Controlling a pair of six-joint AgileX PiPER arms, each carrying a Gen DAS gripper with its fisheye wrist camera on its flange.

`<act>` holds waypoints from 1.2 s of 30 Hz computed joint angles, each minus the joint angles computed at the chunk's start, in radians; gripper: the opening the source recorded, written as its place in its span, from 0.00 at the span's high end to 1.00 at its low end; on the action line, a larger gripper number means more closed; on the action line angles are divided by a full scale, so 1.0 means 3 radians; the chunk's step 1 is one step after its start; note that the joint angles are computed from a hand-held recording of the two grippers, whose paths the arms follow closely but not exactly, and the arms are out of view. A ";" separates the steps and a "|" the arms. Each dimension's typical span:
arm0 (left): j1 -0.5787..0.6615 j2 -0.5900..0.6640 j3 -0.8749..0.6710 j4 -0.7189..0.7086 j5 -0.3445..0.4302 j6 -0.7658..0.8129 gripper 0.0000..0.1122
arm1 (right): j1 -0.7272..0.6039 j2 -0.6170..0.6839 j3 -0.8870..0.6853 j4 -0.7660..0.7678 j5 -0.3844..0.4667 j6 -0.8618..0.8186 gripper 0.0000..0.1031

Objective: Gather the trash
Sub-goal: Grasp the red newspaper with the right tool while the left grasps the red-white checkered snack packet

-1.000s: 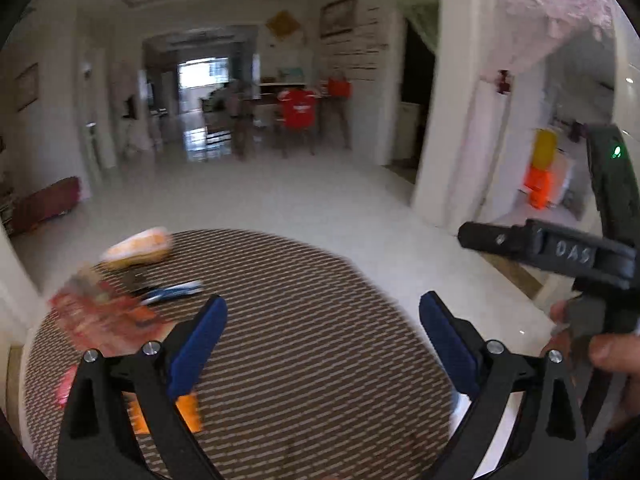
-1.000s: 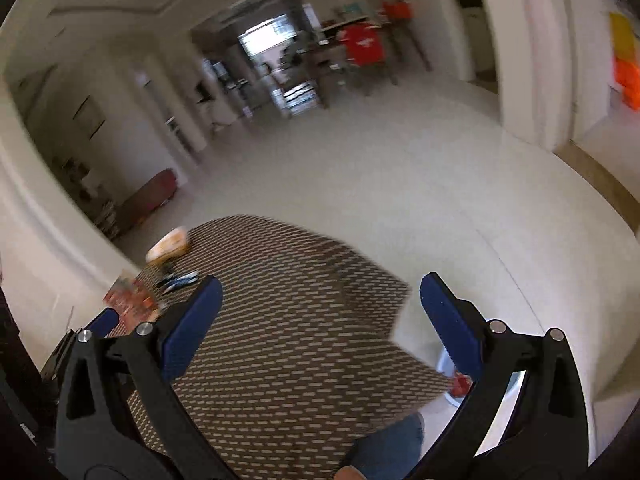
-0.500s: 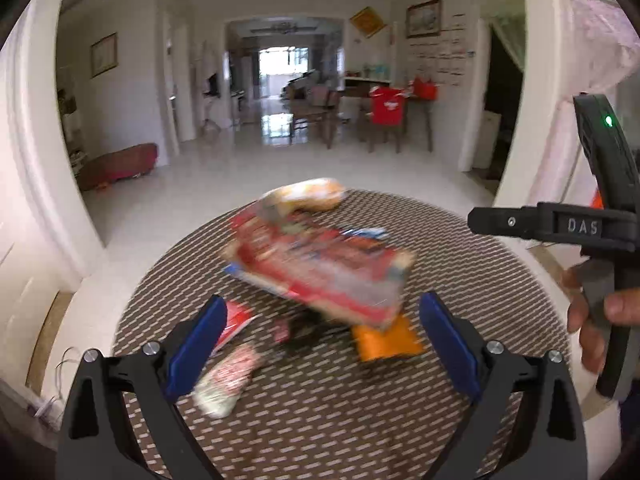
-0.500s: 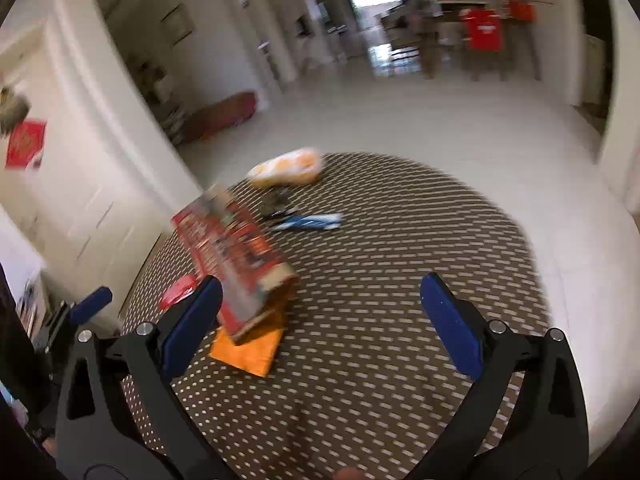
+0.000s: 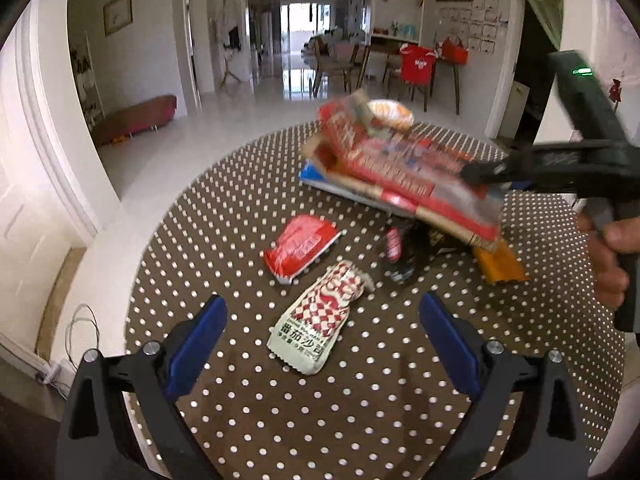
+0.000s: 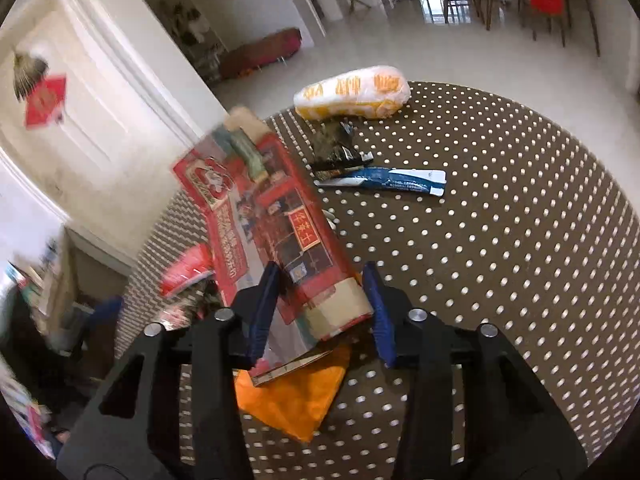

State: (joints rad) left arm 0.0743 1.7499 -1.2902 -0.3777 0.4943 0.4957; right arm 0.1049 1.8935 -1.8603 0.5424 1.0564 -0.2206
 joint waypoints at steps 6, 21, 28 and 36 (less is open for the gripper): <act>0.0008 0.0281 -0.0286 -0.0130 0.0326 0.0123 0.53 | -0.0282 -0.0511 0.0597 0.0357 -0.0211 -0.0281 0.74; -0.0303 0.0639 -0.0819 0.0279 0.0447 -0.0124 0.71 | -0.0876 -0.0785 0.1177 0.0619 0.0097 -0.0628 0.55; -0.0225 0.0590 -0.0823 -0.0019 0.0596 -0.0204 0.90 | -0.0847 -0.0826 0.1205 0.0630 0.0020 -0.0532 0.91; -0.0189 0.0172 -0.0332 -0.0083 0.0299 -0.0259 0.90 | -0.0153 -0.0964 0.1040 -0.0539 -0.0266 -0.0088 0.14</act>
